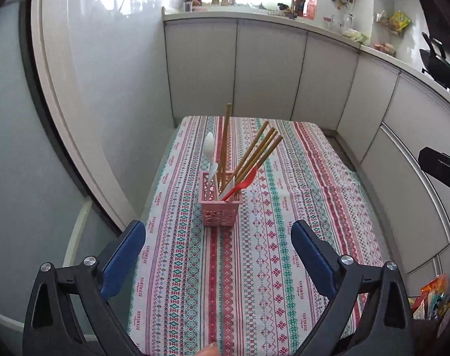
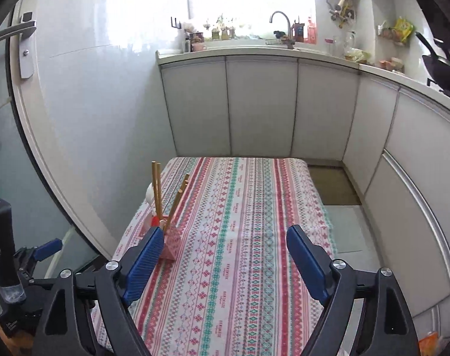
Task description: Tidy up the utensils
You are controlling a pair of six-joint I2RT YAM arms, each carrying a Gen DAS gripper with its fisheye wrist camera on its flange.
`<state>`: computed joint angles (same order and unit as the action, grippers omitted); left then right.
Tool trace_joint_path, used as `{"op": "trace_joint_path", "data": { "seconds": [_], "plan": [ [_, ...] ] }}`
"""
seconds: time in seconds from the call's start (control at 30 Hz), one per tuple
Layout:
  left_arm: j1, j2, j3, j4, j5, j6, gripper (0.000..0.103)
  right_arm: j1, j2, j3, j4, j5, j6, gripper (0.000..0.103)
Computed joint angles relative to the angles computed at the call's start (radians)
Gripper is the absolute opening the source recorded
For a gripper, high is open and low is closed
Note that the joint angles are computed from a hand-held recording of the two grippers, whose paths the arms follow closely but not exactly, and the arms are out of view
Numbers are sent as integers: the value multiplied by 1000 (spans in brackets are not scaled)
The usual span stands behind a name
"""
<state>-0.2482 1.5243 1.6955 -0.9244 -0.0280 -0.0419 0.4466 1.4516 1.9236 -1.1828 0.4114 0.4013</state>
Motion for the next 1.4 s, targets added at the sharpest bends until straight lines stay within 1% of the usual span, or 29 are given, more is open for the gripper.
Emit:
{"op": "trace_joint_path", "data": {
  "seconds": [0.03, 0.1, 0.13, 0.23, 0.43, 0.53, 0.7, 0.93, 1.4],
  "plan": [
    [-19, -25, -10, 1, -21, 2, 102, 13, -26, -15, -14, 28, 14, 93],
    [-60, -73, -24, -11, -59, 5, 102, 39, -64, -30, -48, 80, 37, 101],
    [-75, -89, -25, -15, -68, 6, 103, 57, -75, -26, -79, 112, 50, 103],
    [-104, -140, -28, -30, -73, -11, 103, 100, -108, -11, -145, 172, 95, 103],
    [-150, -192, 12, -92, -91, -63, 103, 157, -154, 21, -239, 247, 169, 103],
    [-167, -200, 40, -123, -97, -79, 103, 177, -164, 29, -262, 265, 183, 103],
    [-199, -205, 55, -138, -115, -91, 103, 201, -156, 51, -287, 295, 202, 103],
    [-201, -202, 54, -133, -123, -97, 103, 208, -155, 51, -292, 294, 204, 103],
    [-193, -213, 52, -121, -137, -111, 103, 247, -138, 85, -316, 336, 218, 103]
  ]
}}
